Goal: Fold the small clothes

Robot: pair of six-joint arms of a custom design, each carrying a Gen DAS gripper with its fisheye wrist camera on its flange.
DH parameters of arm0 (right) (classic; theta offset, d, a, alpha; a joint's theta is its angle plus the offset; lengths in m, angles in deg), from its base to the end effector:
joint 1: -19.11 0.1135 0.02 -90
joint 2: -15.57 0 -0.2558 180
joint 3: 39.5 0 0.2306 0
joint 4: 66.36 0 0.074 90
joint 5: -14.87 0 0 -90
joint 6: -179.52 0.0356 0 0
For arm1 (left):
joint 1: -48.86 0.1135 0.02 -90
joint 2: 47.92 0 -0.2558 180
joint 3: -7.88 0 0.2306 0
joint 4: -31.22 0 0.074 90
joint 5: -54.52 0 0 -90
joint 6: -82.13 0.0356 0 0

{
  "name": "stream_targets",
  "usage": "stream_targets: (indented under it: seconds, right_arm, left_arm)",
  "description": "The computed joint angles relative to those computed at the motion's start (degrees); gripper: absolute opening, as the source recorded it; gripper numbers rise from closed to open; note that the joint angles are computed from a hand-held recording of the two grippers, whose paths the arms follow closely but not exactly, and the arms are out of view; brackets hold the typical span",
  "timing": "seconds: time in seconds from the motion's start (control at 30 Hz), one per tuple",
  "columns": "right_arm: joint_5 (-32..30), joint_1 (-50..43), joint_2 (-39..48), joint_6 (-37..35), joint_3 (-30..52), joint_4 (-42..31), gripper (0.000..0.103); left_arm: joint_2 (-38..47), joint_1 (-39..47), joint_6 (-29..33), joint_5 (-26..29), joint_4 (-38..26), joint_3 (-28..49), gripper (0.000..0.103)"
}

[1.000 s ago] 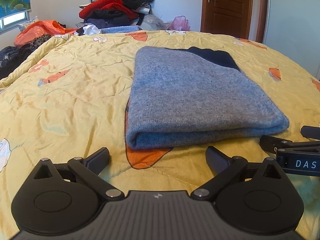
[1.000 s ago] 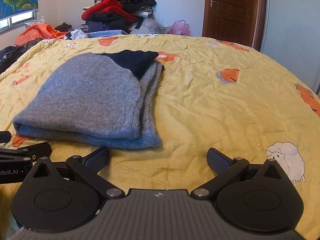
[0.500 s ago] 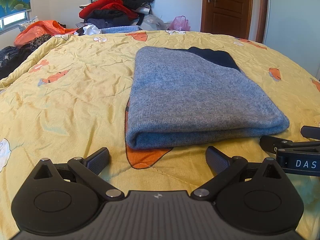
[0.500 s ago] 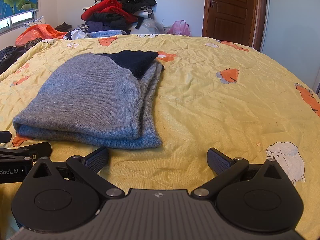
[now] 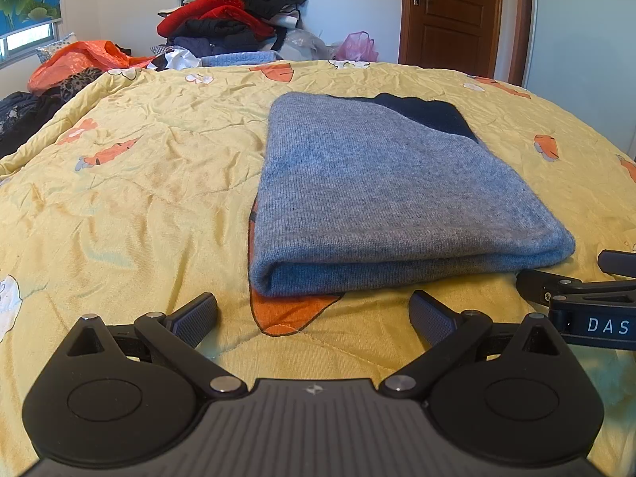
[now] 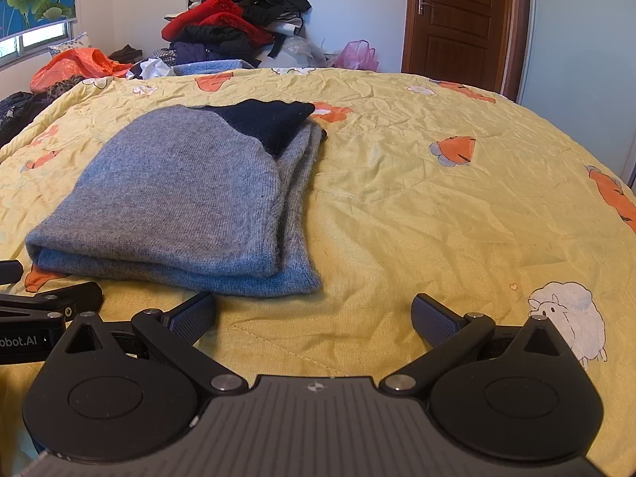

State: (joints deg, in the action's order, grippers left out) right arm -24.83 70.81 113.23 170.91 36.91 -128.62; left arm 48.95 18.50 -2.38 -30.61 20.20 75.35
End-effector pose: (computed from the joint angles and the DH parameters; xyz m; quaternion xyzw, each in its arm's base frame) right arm 0.1950 0.2027 0.1873 0.2548 0.8674 -0.1219 0.4096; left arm 0.2874 -0.1718 0.1833 0.2961 0.8575 -0.1279 0.4008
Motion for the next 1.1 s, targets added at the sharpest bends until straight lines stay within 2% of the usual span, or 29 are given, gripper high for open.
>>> stream_targets:
  seconds: [1.1]
  right_arm:
    - [0.1, 0.0, 0.5, 0.4, 0.5, -0.6, 0.103]
  left_arm:
    - [-0.1, 0.1, 0.0, 0.0, -0.1, 0.0, 0.103]
